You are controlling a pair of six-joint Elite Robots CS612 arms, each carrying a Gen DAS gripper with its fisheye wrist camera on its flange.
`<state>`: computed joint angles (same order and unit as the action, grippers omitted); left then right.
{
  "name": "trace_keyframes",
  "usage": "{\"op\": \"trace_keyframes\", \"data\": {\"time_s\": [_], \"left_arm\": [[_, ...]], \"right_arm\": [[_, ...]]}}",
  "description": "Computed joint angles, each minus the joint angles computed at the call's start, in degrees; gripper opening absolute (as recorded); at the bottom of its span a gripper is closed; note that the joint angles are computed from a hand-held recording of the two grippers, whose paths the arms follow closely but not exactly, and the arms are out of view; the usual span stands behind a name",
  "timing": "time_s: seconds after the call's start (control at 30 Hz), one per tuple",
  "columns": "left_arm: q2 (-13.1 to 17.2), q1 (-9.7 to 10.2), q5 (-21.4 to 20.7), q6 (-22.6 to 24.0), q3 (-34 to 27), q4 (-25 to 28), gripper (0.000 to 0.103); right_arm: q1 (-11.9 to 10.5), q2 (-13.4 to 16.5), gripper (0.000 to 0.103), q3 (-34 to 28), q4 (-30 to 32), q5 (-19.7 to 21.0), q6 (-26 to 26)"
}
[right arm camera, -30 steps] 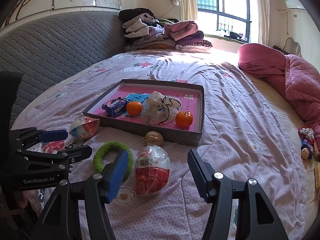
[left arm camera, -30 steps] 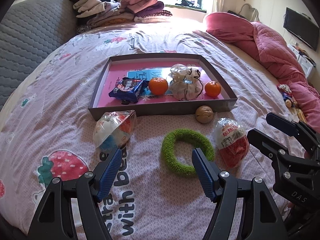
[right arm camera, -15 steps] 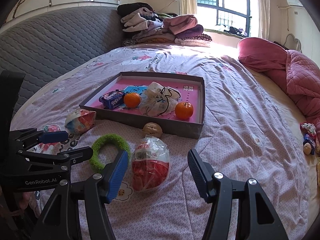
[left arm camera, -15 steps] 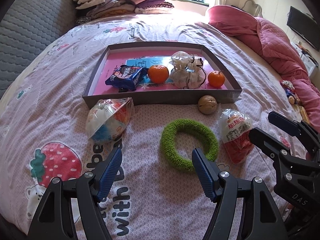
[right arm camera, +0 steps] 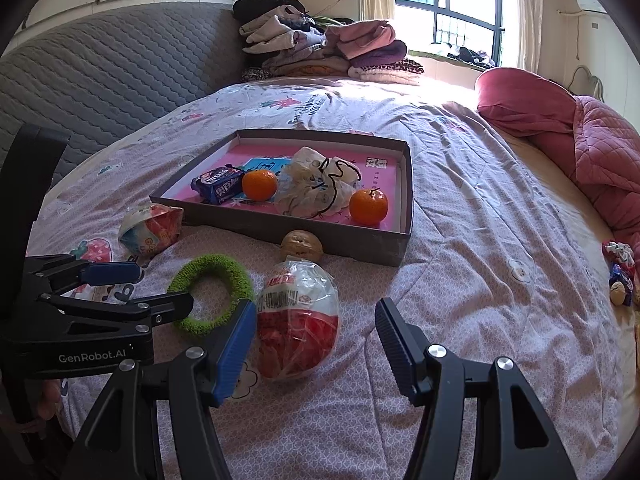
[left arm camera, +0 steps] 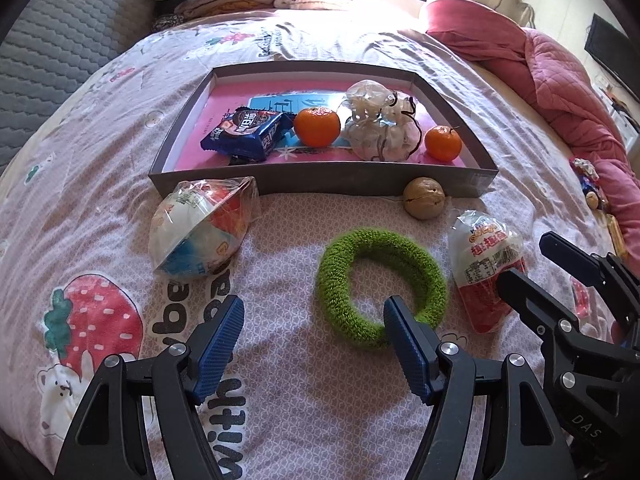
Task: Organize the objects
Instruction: 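Move left tool to the green fuzzy ring while right tool approaches the red wrapped egg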
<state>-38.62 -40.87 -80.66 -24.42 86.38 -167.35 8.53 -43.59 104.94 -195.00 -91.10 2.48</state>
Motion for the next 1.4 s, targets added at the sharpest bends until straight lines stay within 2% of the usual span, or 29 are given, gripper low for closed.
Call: {"op": "trace_keyframes", "data": {"time_s": [0.6, 1.4], "left_arm": [[1.62, 0.14, -0.48, 0.27, -1.87, 0.61, 0.074], [2.85, 0.04, 1.38, -0.07, -2.79, -1.05, 0.074]], "right_arm": [[-0.20, 0.82, 0.061, -0.61, 0.98, 2.35, -0.24], [-1.15, 1.67, 0.059, -0.82, 0.39, 7.34, 1.69]]}}
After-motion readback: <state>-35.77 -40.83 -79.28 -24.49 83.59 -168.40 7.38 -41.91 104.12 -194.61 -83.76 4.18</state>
